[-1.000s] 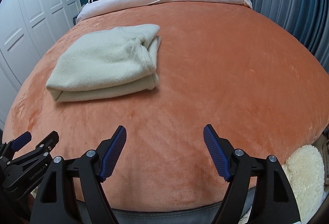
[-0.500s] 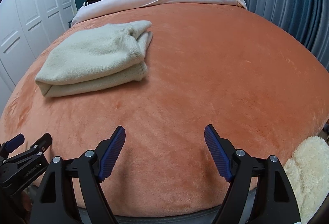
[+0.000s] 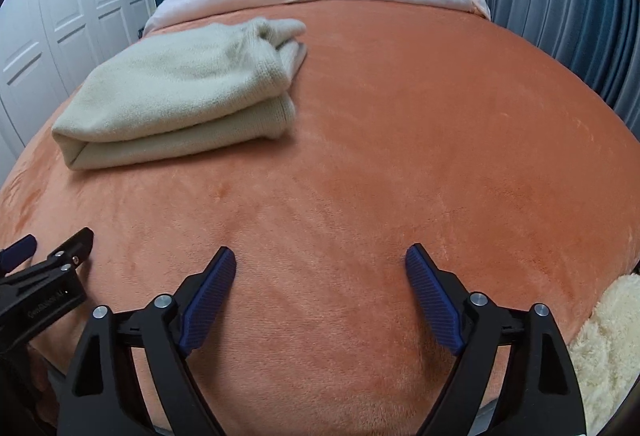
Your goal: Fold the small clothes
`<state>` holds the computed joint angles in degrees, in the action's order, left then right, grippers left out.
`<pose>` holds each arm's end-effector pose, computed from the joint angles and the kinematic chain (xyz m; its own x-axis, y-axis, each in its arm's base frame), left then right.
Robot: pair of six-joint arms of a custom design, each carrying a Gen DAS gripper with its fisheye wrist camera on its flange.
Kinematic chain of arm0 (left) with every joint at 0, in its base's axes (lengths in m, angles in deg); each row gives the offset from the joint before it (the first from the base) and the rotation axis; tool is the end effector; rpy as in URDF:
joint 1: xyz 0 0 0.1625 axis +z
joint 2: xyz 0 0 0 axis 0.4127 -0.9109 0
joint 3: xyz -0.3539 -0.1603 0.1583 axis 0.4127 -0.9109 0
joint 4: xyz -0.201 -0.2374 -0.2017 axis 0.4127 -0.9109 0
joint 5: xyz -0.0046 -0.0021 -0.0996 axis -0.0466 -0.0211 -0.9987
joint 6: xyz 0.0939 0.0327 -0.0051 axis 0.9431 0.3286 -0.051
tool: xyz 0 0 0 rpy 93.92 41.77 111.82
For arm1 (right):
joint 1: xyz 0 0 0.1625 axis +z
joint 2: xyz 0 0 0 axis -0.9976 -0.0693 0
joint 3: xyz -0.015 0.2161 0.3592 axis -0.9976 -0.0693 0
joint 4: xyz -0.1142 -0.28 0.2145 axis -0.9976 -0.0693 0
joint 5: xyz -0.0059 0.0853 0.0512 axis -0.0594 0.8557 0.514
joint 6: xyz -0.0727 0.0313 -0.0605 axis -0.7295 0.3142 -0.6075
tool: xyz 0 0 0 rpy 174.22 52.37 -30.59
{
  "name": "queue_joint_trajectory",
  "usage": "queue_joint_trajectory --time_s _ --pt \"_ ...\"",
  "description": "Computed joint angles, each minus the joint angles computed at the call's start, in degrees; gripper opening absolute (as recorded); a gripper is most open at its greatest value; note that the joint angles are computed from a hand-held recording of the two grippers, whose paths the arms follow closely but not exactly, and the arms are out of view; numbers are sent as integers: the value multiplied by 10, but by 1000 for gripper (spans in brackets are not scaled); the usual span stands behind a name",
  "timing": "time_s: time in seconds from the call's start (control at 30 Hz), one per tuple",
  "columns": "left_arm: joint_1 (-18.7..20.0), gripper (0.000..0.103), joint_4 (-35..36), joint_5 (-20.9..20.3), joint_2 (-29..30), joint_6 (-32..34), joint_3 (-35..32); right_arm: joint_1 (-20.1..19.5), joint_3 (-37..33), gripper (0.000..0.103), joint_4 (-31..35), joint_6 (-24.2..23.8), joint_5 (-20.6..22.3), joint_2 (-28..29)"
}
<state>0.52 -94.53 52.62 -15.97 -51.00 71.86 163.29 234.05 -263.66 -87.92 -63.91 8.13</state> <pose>-0.2232 -0.3434 -0.0341 -0.6170 -0.3127 -0.7222 0.3223 0.7368 -0.5944 0.0240 -0.3516 0.1688 -0.7233 -0.0714 0.6868 -0.4938 0.7487 -0.4422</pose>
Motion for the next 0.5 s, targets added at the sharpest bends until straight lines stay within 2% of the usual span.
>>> queue_joint_trajectory --time_s 0.1,0.5 --pt "-5 98 -7 21 14 -19 7 2 -4 92 -17 -3 -10 19" --pt "-5 98 4 19 20 -25 0 -4 4 92 -39 1 0 35"
